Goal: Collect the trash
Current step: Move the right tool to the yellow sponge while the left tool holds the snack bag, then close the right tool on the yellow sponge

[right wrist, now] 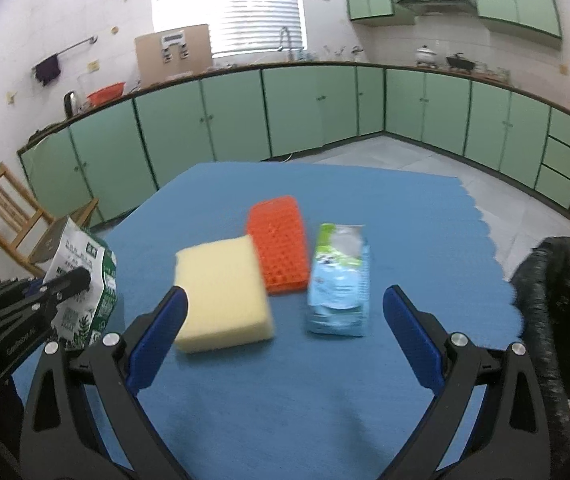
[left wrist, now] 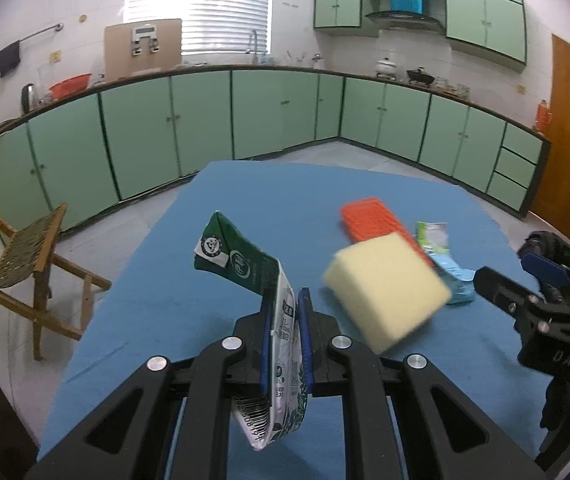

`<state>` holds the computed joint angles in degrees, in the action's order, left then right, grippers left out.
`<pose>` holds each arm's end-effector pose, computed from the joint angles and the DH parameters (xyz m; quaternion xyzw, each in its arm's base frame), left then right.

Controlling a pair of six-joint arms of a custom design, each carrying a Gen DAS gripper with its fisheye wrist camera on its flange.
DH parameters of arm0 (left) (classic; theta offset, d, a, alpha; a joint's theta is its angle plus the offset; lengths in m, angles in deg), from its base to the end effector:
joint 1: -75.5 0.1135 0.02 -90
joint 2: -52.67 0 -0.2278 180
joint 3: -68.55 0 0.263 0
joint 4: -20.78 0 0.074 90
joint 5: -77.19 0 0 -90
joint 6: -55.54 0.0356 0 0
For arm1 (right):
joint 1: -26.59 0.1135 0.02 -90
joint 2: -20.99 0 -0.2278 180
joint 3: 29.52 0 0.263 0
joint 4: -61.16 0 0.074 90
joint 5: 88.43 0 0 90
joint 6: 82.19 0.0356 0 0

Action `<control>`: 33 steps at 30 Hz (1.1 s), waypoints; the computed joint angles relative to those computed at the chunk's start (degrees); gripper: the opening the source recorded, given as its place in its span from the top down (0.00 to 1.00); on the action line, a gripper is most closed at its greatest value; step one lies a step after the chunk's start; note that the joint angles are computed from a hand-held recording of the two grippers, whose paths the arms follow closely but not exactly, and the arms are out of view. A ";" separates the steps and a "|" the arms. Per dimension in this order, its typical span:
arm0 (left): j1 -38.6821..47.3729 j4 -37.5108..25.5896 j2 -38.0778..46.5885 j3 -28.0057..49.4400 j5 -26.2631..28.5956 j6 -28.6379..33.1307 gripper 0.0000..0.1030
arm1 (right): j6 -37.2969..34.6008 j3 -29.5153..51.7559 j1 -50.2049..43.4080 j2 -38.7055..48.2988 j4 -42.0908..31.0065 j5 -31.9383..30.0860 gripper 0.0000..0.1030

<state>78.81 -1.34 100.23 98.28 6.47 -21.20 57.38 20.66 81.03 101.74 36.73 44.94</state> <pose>0.1995 -0.0002 0.1320 0.1480 0.8838 -0.0901 0.4346 0.1752 0.2031 0.1228 0.0734 0.8901 0.0033 0.4497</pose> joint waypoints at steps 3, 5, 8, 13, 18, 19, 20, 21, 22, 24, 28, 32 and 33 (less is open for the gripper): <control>0.87 1.34 2.02 0.47 -0.33 0.19 0.88 | -1.67 2.35 -0.78 4.00 2.03 -1.82 0.08; 1.74 2.22 3.57 0.76 -0.11 0.63 0.88 | -2.97 3.82 -1.34 6.46 3.24 -3.28 0.08; 3.25 3.68 6.62 1.49 0.39 1.52 0.88 | -4.59 6.32 -2.01 9.80 3.98 -4.82 0.08; 4.93 4.74 9.22 2.21 0.68 1.82 0.88 | -6.34 9.88 -3.61 13.83 4.02 -7.39 0.07; 5.53 5.13 10.16 2.47 0.68 1.60 0.88 | -6.63 13.66 -4.64 18.33 2.70 -9.56 0.07; 5.57 5.06 10.29 2.56 0.71 1.54 0.88 | -6.67 14.36 -4.72 19.17 2.23 -9.70 0.07; 5.68 5.02 10.36 2.61 0.80 1.55 0.88 | -6.80 14.64 -4.87 19.83 2.23 -10.09 0.07; 5.43 4.87 10.21 2.66 0.61 1.31 0.88 | -6.79 15.08 -4.99 20.47 1.90 -10.44 0.08; 5.49 4.94 10.29 2.66 0.64 1.28 0.88 | -6.84 15.90 -5.19 21.39 1.31 -11.05 0.08; 5.81 5.20 10.89 2.87 0.92 1.34 0.88 | -7.24 16.88 -5.52 22.31 0.89 -11.93 0.08; 5.93 5.17 11.43 3.25 1.05 1.43 0.88 | -8.39 18.04 -6.19 23.47 0.85 -13.75 0.19; 5.86 4.97 11.34 3.18 0.97 1.60 0.88 | -8.80 17.67 -6.79 23.16 1.61 -15.41 0.26; 5.74 4.94 11.20 3.09 0.88 1.57 0.88 | -8.85 17.41 -6.79 22.88 1.93 -15.52 0.27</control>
<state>84.55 3.60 111.43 101.37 7.35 -19.62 48.53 38.07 74.24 124.62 38.67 29.42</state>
